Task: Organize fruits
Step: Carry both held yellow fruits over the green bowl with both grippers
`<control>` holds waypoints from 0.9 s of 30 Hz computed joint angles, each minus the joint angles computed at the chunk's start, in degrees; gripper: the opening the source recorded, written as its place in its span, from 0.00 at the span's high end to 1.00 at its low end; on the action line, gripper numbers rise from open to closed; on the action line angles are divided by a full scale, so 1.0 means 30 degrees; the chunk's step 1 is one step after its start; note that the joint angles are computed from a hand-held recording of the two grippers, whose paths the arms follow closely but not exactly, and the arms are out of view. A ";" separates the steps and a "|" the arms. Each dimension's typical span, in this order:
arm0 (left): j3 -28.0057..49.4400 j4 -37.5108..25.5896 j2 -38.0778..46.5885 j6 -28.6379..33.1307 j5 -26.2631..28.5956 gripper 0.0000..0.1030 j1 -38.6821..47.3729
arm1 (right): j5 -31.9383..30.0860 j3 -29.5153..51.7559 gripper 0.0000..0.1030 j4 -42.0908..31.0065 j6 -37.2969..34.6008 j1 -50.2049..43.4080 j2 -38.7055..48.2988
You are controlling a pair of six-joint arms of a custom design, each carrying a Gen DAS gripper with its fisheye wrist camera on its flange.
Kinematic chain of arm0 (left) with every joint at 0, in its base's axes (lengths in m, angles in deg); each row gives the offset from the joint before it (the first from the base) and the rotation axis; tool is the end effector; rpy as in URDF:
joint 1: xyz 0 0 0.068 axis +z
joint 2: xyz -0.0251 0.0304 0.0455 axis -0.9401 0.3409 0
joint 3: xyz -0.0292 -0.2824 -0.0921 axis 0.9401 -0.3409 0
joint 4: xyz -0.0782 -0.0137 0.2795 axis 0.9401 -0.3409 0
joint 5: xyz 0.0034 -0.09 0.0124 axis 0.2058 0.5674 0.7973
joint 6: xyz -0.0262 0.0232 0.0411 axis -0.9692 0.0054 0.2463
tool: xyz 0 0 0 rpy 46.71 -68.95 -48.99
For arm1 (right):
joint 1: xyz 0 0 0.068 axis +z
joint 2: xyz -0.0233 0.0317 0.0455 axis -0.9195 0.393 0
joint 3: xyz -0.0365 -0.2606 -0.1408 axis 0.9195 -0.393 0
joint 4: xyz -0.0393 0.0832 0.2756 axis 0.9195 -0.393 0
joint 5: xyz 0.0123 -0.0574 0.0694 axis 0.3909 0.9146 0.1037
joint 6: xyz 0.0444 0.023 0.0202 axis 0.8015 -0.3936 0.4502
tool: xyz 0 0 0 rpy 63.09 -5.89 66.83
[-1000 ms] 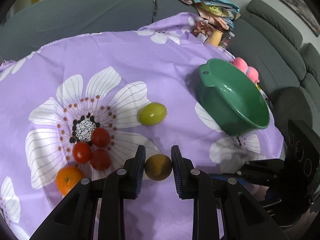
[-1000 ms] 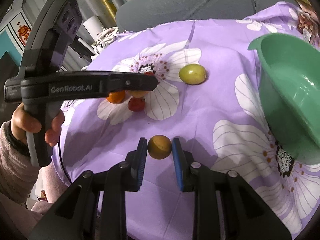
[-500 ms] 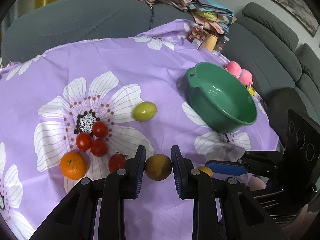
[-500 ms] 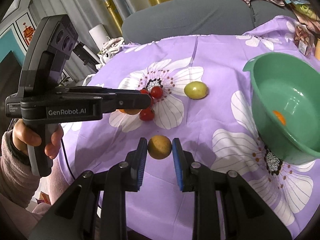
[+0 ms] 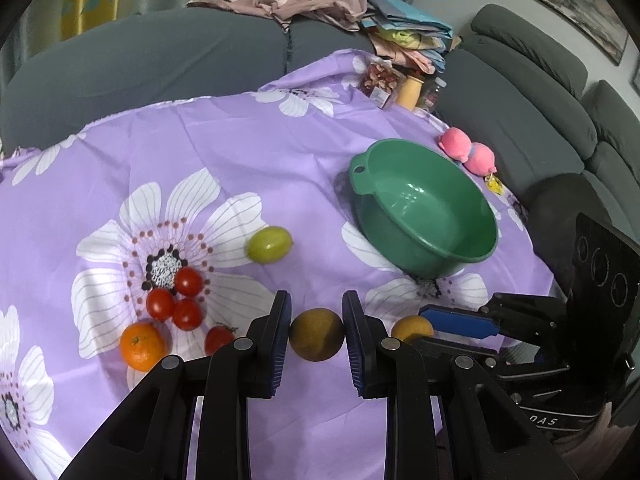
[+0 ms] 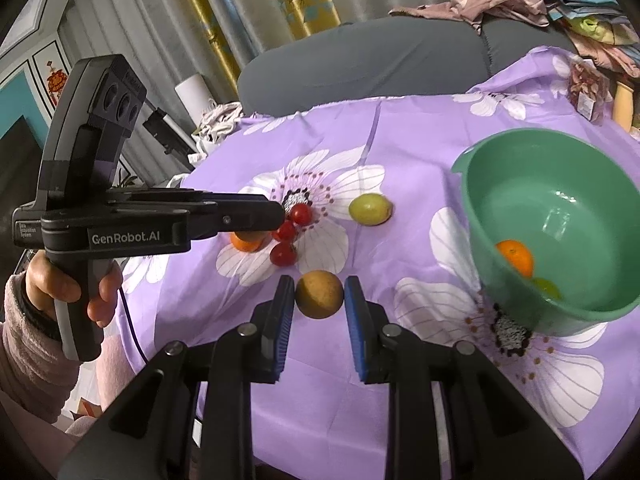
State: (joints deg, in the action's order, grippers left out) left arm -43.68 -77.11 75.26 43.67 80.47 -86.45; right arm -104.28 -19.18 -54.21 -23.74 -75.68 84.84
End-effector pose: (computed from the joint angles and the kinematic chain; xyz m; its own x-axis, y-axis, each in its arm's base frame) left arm 0.1794 -0.0620 0.1689 -0.8110 0.1220 -0.5721 0.3261 0.9062 -0.2691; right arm 0.1582 -0.0008 0.1385 -0.7247 -0.1950 -0.6609 -0.5245 0.7781 0.3456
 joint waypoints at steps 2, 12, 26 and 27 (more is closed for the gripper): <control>0.0169 0.0089 0.0139 -0.0100 -0.0077 0.75 -0.0240 | -0.0245 0.0105 0.74 -0.0211 -0.0321 -0.0492 -0.0046; 0.1362 0.0786 0.1387 -0.0847 -0.0780 0.75 -0.2153 | -0.1125 0.0749 0.74 -0.0103 -0.1061 -0.2483 0.0486; 0.4043 0.2207 0.5294 -0.0945 -0.1512 0.75 -0.4970 | -0.2230 0.2026 0.74 0.0398 -0.2508 -0.5818 0.2941; 0.4245 0.2277 0.5589 -0.0948 -0.1503 0.75 -0.5071 | -0.2296 0.2145 0.74 0.0541 -0.2564 -0.6077 0.3256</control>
State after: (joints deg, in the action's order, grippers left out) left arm -30.94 -70.28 92.03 40.82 75.96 -101.67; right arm -111.17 -12.74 -52.58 -31.43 -93.91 94.61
